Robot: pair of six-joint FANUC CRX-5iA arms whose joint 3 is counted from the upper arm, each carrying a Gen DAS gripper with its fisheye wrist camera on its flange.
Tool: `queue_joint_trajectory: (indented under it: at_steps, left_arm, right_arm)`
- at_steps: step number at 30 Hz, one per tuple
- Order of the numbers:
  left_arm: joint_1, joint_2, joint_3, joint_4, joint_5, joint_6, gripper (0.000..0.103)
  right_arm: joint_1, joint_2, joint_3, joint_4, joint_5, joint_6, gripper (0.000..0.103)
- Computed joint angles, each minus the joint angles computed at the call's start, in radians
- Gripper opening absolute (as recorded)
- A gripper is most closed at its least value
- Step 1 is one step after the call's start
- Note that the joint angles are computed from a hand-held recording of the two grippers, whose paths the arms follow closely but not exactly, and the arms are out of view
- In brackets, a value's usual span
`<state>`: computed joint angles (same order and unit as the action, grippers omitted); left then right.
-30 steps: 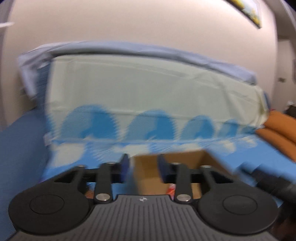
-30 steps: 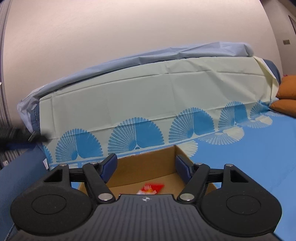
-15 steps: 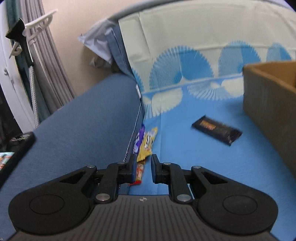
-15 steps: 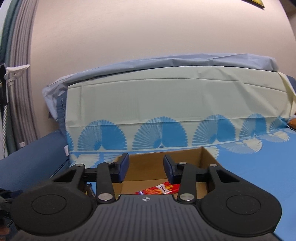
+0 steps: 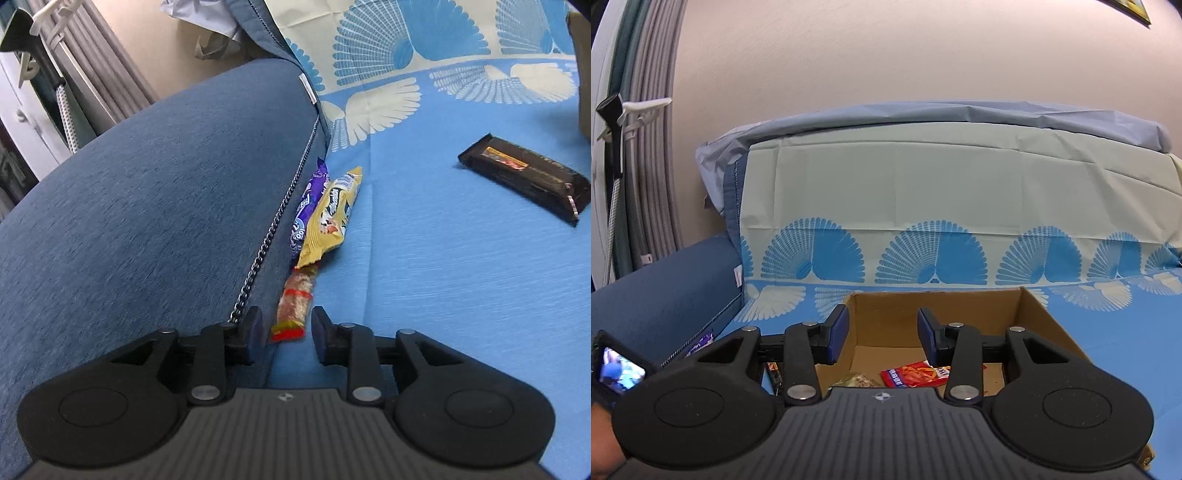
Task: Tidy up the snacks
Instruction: 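Move both open grippers back down to the remaining snacks, then close the left gripper on the small red-gold wrapped snack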
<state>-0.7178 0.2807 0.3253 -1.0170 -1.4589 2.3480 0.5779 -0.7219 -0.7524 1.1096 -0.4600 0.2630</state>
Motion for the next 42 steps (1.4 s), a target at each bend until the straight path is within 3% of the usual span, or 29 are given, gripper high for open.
queue_joint_trajectory:
  at_steps: [1, 6, 16, 19, 20, 22, 23, 24, 27, 29, 30, 32, 37, 42]
  left_arm:
    - [0.004, 0.001, 0.002, 0.004, 0.001, 0.005, 0.032]
    - [0.038, -0.025, -0.009, 0.069, 0.024, 0.035, 0.011]
    - [-0.006, -0.157, -0.078, 0.167, 0.104, 0.096, 0.006]
    - [-0.008, -0.185, -0.104, 0.239, 0.127, 0.08, 0.009]
    - [0.001, -0.195, -0.118, 0.268, 0.15, 0.073, 0.014]
    - [0.01, -0.213, -0.141, 0.276, 0.187, 0.104, 0.032]
    - [0.015, -0.218, -0.148, 0.274, 0.197, 0.123, 0.046]
    - [0.032, -0.226, -0.159, 0.293, 0.215, 0.131, 0.052]
    - [0.124, -0.253, -0.213, 0.431, 0.311, 0.117, 0.052]
    - [0.147, -0.245, -0.217, 0.468, 0.32, 0.109, 0.05]
    - [0.143, -0.243, -0.213, 0.459, 0.318, 0.11, 0.043]
    - [0.155, -0.25, -0.224, 0.469, 0.34, 0.099, 0.02]
    - [0.18, -0.271, -0.245, 0.484, 0.363, 0.149, 0.018]
    - [0.209, -0.275, -0.248, 0.53, 0.361, 0.148, 0.019]
  right_arm:
    - [0.004, 0.003, 0.001, 0.002, -0.001, 0.002, 0.043]
    - [0.02, 0.016, 0.007, 0.001, -0.006, 0.019, 0.043]
    - [0.057, 0.037, 0.019, 0.016, -0.046, 0.017, 0.043]
    - [0.062, 0.041, 0.022, 0.019, -0.047, 0.026, 0.043]
    - [0.067, 0.041, 0.02, 0.026, -0.05, 0.023, 0.043]
    - [0.076, 0.044, 0.023, 0.022, -0.057, 0.03, 0.043]
    - [0.082, 0.045, 0.025, 0.022, -0.063, 0.032, 0.043]
    - [0.086, 0.046, 0.026, 0.021, -0.065, 0.034, 0.043]
    - [0.098, 0.046, 0.028, 0.015, -0.067, 0.056, 0.044]
    - [0.108, 0.049, 0.029, 0.01, -0.067, 0.08, 0.045]
    - [0.116, 0.052, 0.033, -0.002, -0.07, 0.097, 0.046]
    - [0.131, 0.063, 0.054, -0.066, -0.067, 0.167, 0.048]
    - [0.171, 0.151, 0.183, -0.302, -0.07, 0.399, 0.049]
    - [0.192, 0.382, 0.454, -0.569, -0.159, 0.682, 0.061]
